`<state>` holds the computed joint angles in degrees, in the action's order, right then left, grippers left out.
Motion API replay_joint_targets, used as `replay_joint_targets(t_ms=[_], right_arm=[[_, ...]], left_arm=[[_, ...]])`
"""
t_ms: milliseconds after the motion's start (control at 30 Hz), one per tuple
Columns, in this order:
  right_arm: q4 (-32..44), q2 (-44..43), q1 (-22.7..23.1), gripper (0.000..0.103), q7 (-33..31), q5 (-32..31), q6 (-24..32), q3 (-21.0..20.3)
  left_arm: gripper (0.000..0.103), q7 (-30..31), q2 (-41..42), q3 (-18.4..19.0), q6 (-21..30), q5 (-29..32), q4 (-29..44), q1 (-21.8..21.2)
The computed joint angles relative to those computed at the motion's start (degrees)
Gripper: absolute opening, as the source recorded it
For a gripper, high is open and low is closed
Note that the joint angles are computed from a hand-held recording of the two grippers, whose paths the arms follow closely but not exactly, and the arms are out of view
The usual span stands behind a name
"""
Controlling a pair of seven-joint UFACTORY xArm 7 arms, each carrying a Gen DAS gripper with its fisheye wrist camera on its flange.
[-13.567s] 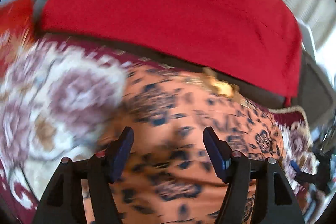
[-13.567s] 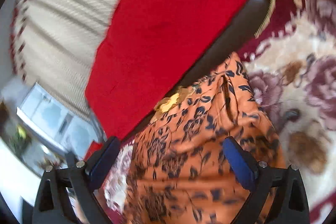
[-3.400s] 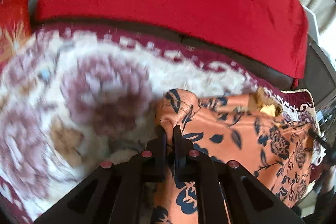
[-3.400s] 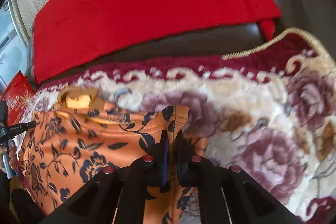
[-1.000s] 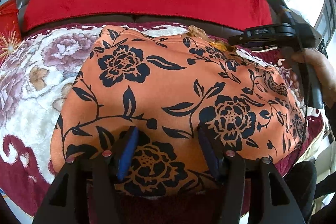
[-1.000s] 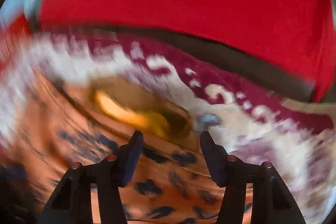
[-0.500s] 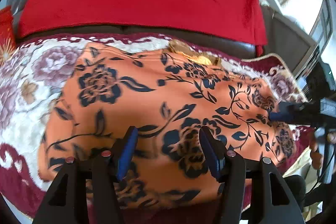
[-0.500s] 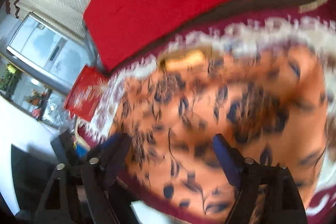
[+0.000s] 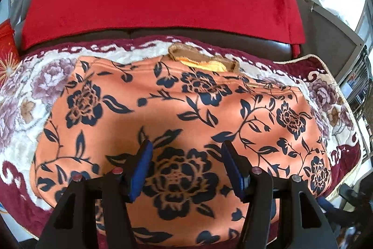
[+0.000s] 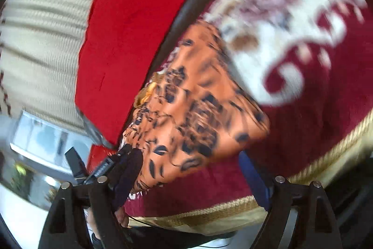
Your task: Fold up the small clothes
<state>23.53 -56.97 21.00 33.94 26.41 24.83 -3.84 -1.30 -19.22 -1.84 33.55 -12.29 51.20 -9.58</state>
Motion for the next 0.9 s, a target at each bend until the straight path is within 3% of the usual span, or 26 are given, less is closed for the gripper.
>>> replay_joint_targets(t_ms=[133, 233, 267, 300, 333, 400, 533, 600, 633, 700, 767, 800, 833, 900], right_arm=[[-4.1, 0.7, -0.2, 0.087, 2.9, 2.8, -5.8, -1.1], [-5.7, 2.7, 3.3, 0.083, 1.8, 4.7, -14.0, -3.9], [-5.8, 3.2, 5.0, 0.075, 0.8, 4.7, -15.9, -5.2], [-5.3, 3.7, 6.8, 0.014, -0.9, 3.9, -16.6, -7.1], [-4.6, 4.2, 7.9, 0.009, -2.5, 3.6, -16.1, -8.0], [-3.4, 3.1, 4.1, 0.009, -1.9, -0.3, -12.2, -5.3], [-0.7, -1.3, -8.1, 0.009, 1.6, -10.4, -2.1, 6.8], [-0.8, -0.3, -8.2, 0.012, 0.8, -11.8, 1.7, 5.3], [-3.1, 0.2, -5.2, 0.016, -0.5, -9.3, 1.7, 1.0], [-7.5, -4.0, -2.8, 0.024, -0.7, -3.4, -2.2, -2.8], [-7.4, -7.2, -4.5, 0.043, -0.9, -4.8, 0.1, -2.0], [-6.5, -7.9, -5.2, 0.079, -1.3, -5.8, 1.7, -2.1], [-5.8, -9.0, -6.0, 0.089, -2.1, -6.6, 2.7, -2.2], [-3.4, -8.4, -6.6, 0.089, -5.2, -7.1, 3.1, -3.6]], left_arm=[[0.062, -3.0, 0.8, -1.1, 0.0, 2.0, -0.3, 0.9], [0.064, -4.0, 1.2, -1.5, -0.2, 3.6, -0.7, 1.2], [0.064, -4.4, 1.2, -1.7, -0.3, 4.4, -0.7, 1.3], [0.065, -4.9, 1.1, -2.0, -0.1, 5.1, -0.6, 1.4], [0.065, -5.2, 1.2, -2.1, 0.3, 5.6, -0.3, 1.5], [0.065, -5.7, 1.4, -2.0, 1.2, 6.2, 0.4, 1.5], [0.065, -7.2, 1.7, -2.6, 0.8, 8.1, 0.7, 1.8], [0.069, -8.2, 2.3, -3.3, 0.2, 10.2, 0.4, 2.2], [0.070, -8.3, 2.2, -3.2, -0.4, 10.5, -0.1, 2.1], [0.072, -8.2, 1.7, -2.8, -1.3, 10.3, -0.9, 1.8], [0.073, -7.6, 1.8, -2.2, -1.2, 9.5, -0.8, 1.5], [0.074, -7.4, 1.8, -2.0, -1.2, 9.0, -0.9, 1.3], [0.074, -7.4, 1.8, -2.0, -1.3, 8.9, -0.9, 1.3], [0.074, -7.4, 1.9, -2.1, -1.5, 9.0, -1.0, 1.5]])
